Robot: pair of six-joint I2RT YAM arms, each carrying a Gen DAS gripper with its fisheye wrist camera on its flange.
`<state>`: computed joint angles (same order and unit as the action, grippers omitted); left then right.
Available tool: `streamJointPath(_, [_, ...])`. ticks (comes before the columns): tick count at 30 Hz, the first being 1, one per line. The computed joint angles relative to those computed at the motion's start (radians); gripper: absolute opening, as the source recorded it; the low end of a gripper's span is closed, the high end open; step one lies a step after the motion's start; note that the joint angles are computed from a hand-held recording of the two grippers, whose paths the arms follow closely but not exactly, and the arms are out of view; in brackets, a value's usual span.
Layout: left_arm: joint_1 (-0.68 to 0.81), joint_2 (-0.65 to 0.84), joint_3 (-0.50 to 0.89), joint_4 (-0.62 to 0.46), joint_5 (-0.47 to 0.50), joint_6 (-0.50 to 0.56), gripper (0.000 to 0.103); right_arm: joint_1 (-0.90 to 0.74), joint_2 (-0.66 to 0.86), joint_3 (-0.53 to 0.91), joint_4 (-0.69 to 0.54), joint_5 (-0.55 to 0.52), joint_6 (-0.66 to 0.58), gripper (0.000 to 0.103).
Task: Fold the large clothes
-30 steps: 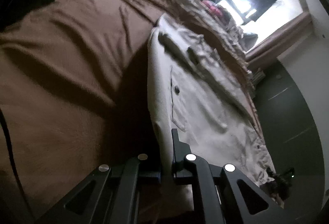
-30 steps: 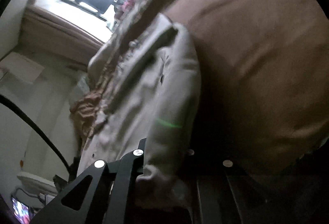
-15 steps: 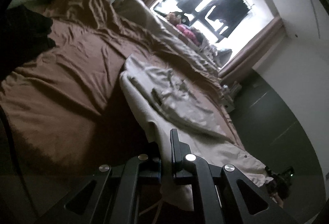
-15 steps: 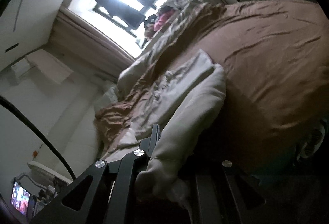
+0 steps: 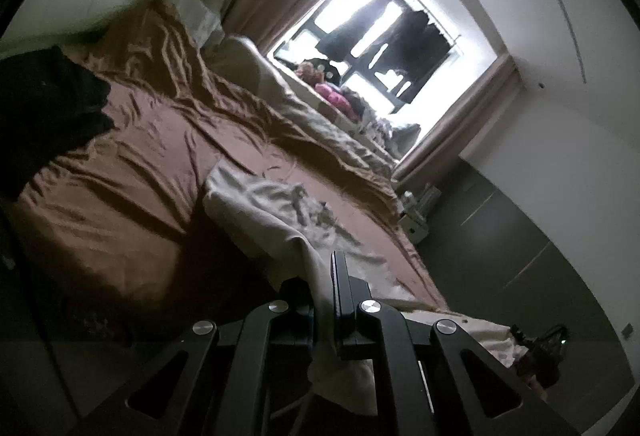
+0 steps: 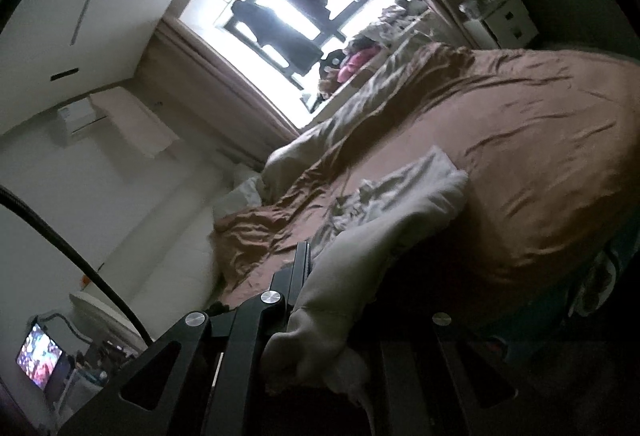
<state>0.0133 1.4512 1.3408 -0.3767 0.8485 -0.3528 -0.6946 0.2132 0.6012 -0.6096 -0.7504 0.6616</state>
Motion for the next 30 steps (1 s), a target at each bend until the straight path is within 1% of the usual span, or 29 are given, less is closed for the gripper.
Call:
streamJointPath(1, [0.012, -0.018, -0.008, 0.01, 0.018, -0.009, 0.006, -0.047, -0.007, 0.0, -0.001, -0.057, -0.005, 0.005])
streamJointPath(4, [0.029, -0.062, -0.013, 0.011, 0.043, -0.014, 0.006, -0.152, -0.024, 0.02, -0.02, -0.168, -0.037, 0.005])
streamJointPath(6, [0.036, -0.077, -0.006, 0.015, 0.06, -0.022, 0.006, -0.235, -0.027, 0.019, -0.008, -0.253, -0.048, 0.005])
streamJointPath(9, [0.039, -0.07, 0.017, 0.014, 0.06, -0.018, 0.007, -0.24, -0.026, -0.009, 0.047, -0.256, -0.037, 0.005])
streamJointPath(13, [0.029, -0.027, 0.05, 0.042, 0.037, -0.037, 0.007, -0.119, -0.003, -0.055, 0.128, -0.12, -0.014, 0.005])
streamJointPath(14, [0.021, -0.01, 0.062, 0.052, 0.02, -0.043, 0.007, -0.08, 0.031, -0.067, 0.174, -0.073, -0.002, 0.005])
streamJointPath(15, [0.014, 0.005, 0.072, 0.059, 0.007, -0.046, 0.007, -0.055, 0.049, -0.066, 0.19, -0.045, 0.004, 0.005])
streamJointPath(17, [-0.007, 0.057, 0.118, 0.068, -0.024, -0.057, 0.007, 0.013, 0.11, -0.065, 0.256, 0.029, 0.025, 0.005])
streamJointPath(19, [-0.031, 0.117, 0.183, 0.066, -0.052, -0.067, 0.007, 0.115, 0.197, -0.047, 0.331, 0.136, 0.04, 0.005])
streamJointPath(21, [-0.051, 0.179, 0.257, 0.059, -0.08, -0.069, 0.007, 0.19, 0.307, -0.02, 0.415, 0.217, 0.045, 0.005])
streamJointPath(24, [-0.085, 0.303, 0.421, 0.019, -0.12, -0.07, 0.007, 0.25, 0.47, 0.033, 0.521, 0.287, 0.046, 0.005])
streamJointPath(26, [-0.109, 0.405, 0.561, -0.026, -0.151, -0.063, 0.007, 0.278, 0.579, 0.079, 0.576, 0.32, 0.047, 0.005])
streamJointPath(27, [-0.122, 0.469, 0.655, -0.062, -0.169, -0.059, 0.007, 0.297, 0.641, 0.11, 0.602, 0.343, 0.045, 0.005])
streamJointPath(28, [-0.13, 0.516, 0.721, -0.087, -0.182, -0.053, 0.007, 0.316, 0.709, 0.148, 0.623, 0.369, 0.038, 0.005])
streamJointPath(29, [-0.137, 0.565, 0.793, -0.117, -0.195, -0.048, 0.007, 0.332, 0.741, 0.168, 0.627, 0.39, 0.033, 0.005])
streamJointPath(30, [-0.145, 0.623, 0.883, -0.158, -0.206, -0.045, 0.007, 0.348, 0.806, 0.209, 0.641, 0.409, 0.032, 0.005])
